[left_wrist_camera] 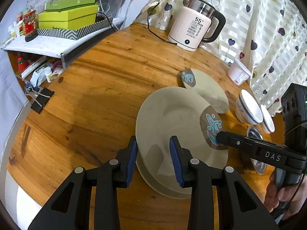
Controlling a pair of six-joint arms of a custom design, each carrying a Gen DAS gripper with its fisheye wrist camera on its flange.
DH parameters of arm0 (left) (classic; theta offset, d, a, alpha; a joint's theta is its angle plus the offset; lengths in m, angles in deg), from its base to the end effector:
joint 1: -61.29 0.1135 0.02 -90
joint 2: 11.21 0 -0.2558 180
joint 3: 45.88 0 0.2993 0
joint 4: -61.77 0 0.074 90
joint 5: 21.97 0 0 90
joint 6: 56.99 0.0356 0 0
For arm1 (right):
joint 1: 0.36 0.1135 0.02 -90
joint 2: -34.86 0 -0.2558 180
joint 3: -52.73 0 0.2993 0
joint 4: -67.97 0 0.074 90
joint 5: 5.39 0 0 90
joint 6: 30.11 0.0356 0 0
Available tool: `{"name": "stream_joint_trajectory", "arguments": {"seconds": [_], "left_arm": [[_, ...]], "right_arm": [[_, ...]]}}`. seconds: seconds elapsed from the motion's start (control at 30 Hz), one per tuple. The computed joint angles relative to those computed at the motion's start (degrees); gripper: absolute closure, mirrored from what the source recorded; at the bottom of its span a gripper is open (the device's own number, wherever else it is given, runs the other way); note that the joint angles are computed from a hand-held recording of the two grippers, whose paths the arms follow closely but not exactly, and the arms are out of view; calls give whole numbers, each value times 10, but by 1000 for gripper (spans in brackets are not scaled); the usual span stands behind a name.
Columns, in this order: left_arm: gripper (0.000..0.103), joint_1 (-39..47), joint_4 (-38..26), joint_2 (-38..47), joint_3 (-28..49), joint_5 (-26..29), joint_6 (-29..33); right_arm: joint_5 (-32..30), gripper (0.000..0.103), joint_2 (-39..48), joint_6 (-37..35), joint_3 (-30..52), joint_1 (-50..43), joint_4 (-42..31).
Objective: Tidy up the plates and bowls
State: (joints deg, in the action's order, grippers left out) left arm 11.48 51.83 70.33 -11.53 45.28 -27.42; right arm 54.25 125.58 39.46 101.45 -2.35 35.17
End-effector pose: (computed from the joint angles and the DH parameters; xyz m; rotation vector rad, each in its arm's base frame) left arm 0.1678 -0.1773 0.0572 -0.3759 2.4547 -0.3147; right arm 0.2736 0.0085 0.0680 -0.5310 2.6589 0.6509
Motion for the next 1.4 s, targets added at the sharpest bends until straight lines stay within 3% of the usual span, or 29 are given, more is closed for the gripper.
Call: {"name": "stream_joint_trajectory", "arguments": {"seconds": [1.4], "left_arm": [[68, -25, -16, 47, 21, -13, -33]], "right_arm": [[57, 77, -17, -5, -46, 29, 64]]}}
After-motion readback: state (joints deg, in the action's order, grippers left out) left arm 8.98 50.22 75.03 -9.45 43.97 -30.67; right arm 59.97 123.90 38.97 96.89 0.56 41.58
